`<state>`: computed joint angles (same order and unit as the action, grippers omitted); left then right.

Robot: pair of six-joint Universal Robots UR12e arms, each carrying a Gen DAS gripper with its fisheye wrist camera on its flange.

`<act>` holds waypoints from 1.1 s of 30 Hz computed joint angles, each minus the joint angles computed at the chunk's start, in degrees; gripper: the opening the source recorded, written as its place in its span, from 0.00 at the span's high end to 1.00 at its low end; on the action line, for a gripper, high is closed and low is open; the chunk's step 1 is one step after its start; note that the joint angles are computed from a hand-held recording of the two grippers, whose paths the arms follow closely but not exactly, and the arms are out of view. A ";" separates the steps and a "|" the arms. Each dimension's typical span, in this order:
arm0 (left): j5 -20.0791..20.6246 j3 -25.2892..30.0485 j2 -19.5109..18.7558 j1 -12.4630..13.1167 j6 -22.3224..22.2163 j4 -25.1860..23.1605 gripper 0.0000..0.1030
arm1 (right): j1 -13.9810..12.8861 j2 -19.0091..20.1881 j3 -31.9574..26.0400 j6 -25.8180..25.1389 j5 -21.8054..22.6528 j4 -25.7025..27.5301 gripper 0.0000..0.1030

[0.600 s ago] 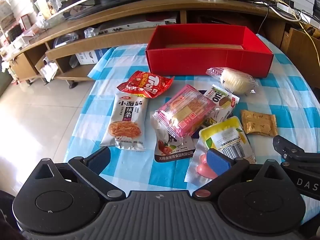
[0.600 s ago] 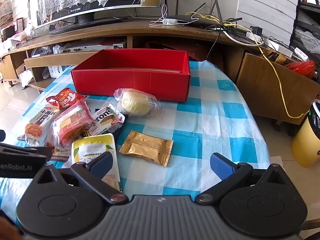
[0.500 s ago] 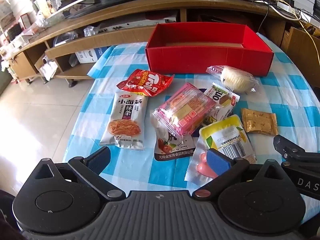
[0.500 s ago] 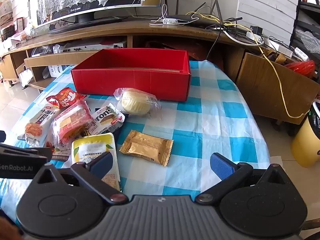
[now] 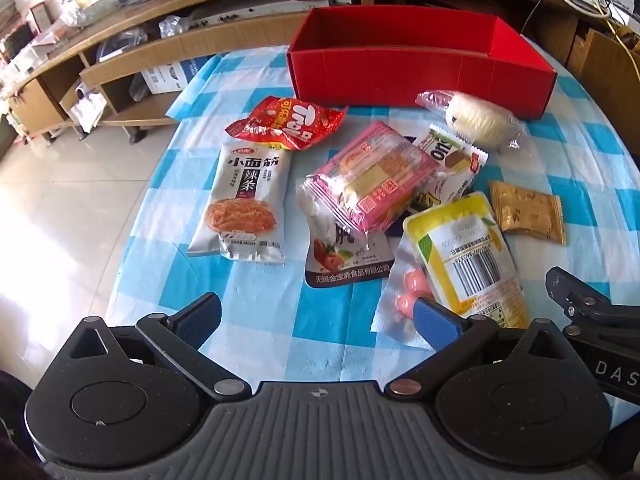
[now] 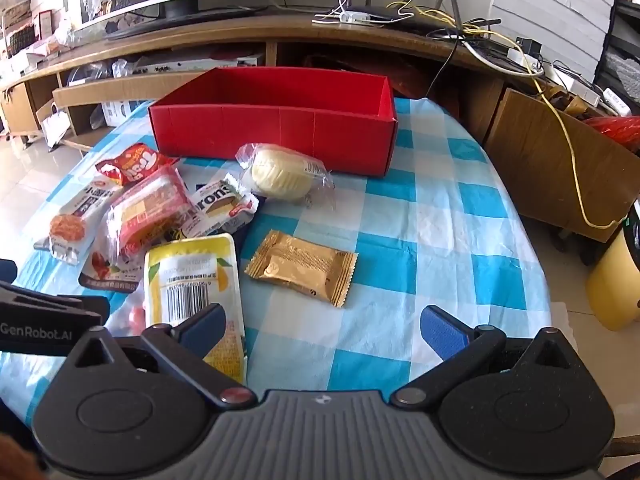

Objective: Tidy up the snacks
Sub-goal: 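Move both grippers toward the snacks on the tablecloth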

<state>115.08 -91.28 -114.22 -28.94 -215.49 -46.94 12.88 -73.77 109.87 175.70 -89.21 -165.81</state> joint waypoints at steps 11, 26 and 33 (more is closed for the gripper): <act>-0.85 -0.03 -0.05 0.17 -0.32 -0.77 0.00 | 0.05 0.08 -0.41 -0.02 0.00 2.24 0.00; -0.67 -0.18 -0.06 0.09 -0.32 -0.45 0.00 | 0.21 0.27 -0.68 -0.18 -0.62 3.33 0.00; -0.72 -0.17 -0.10 0.04 0.04 -0.48 0.00 | 0.22 0.33 -0.74 -0.40 -0.37 3.55 0.00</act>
<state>114.37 -91.45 -114.32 -28.89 -215.45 -47.42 13.10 -73.44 109.13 175.31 -89.57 -162.26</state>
